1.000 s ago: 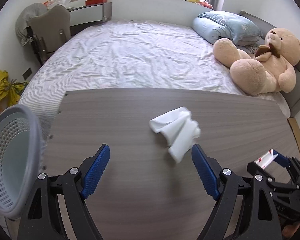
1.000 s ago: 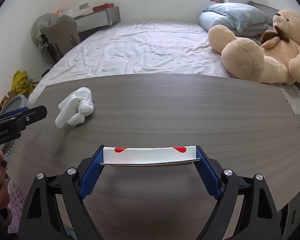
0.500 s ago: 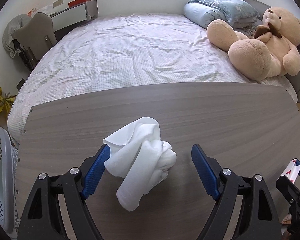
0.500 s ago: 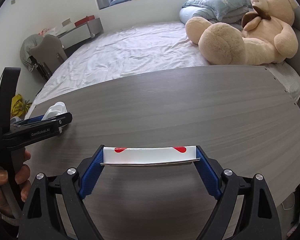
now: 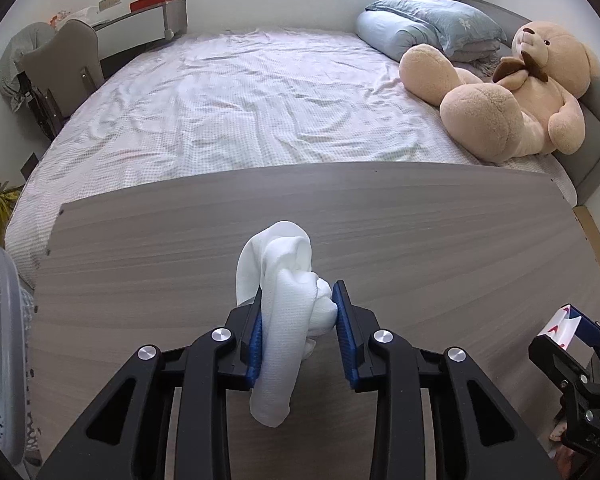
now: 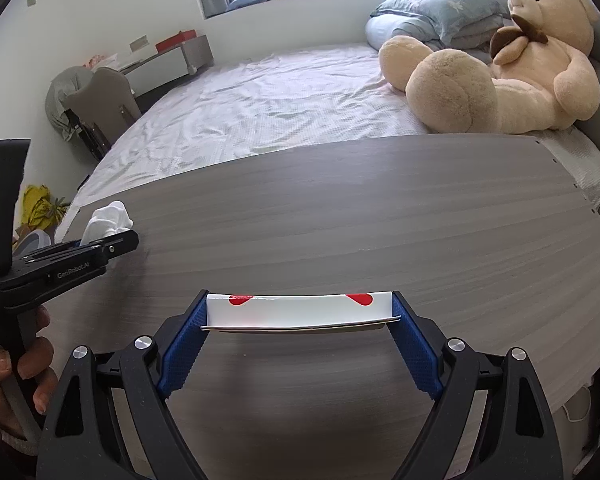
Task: Collect trash
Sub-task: 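Grasp the white tissue with the left tool while the right tool holds the strip, then carry the strip and tissue over the basket and release both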
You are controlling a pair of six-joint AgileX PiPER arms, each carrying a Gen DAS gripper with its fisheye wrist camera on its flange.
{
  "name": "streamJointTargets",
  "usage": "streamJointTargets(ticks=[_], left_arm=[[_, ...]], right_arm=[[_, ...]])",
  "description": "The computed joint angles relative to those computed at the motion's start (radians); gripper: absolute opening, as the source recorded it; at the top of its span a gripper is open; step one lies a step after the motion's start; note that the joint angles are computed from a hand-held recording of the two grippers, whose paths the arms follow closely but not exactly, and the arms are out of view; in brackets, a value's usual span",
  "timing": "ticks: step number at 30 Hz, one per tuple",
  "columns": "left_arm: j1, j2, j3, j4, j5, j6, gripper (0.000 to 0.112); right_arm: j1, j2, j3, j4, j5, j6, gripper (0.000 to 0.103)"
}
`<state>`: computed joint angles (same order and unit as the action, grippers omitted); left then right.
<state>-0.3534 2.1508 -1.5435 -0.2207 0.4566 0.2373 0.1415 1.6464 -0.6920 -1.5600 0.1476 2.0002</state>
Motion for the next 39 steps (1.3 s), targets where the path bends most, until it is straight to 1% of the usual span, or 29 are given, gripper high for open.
streamJointTargets(ticks=[2, 4, 9, 13, 15, 17, 22, 25, 26, 29, 32, 35, 37, 39], left_arm=[[0.020, -0.064, 0.077, -0.002, -0.049, 0.014, 0.030], [0.046, -0.116, 0.132, -0.010, -0.077, 0.030, 0.030], [0.159, -0.250, 0.265, -0.193, -0.129, 0.229, 0.030], [0.244, -0.329, 0.343, -0.274, -0.179, 0.344, 0.030], [0.294, -0.356, 0.364, -0.298, -0.188, 0.386, 0.030], [0.344, -0.371, 0.372, -0.344, -0.177, 0.447, 0.030], [0.455, -0.373, 0.374, -0.433, -0.161, 0.560, 0.030], [0.526, -0.352, 0.366, -0.564, -0.132, 0.701, 0.030], [0.548, -0.336, 0.347, -0.555, -0.116, 0.698, 0.030], [0.608, -0.302, 0.293, -0.509, -0.057, 0.676, 0.030], [0.643, -0.295, 0.285, -0.495, -0.089, 0.696, 0.030], [0.687, -0.273, 0.251, -0.505, -0.079, 0.705, 0.030], [0.709, -0.252, 0.225, -0.475, -0.084, 0.676, 0.030], [0.730, -0.228, 0.192, -0.426, -0.070, 0.628, 0.030]], right_arm=[[0.026, 0.001, -0.018, 0.095, 0.011, -0.095, 0.084], [0.054, 0.004, -0.042, 0.184, 0.022, -0.190, 0.084], [0.154, 0.043, -0.147, 0.447, 0.064, -0.458, 0.084], [0.226, 0.092, -0.264, 0.634, 0.092, -0.665, 0.084], [0.251, 0.123, -0.330, 0.723, 0.103, -0.764, 0.084], [0.269, 0.159, -0.403, 0.847, 0.107, -0.897, 0.084], [0.337, 0.264, -0.612, 1.008, 0.162, -1.098, 0.084], [0.373, 0.339, -0.749, 1.112, 0.227, -1.218, 0.084], [0.384, 0.371, -0.809, 1.165, 0.252, -1.273, 0.084], [0.410, 0.421, -0.900, 1.238, 0.262, -1.336, 0.084], [0.431, 0.496, -1.017, 1.352, 0.294, -1.437, 0.084], [0.458, 0.562, -1.125, 1.369, 0.341, -1.463, 0.084], [0.471, 0.614, -1.211, 1.395, 0.376, -1.492, 0.084], [0.483, 0.658, -1.284, 1.417, 0.403, -1.516, 0.084]])
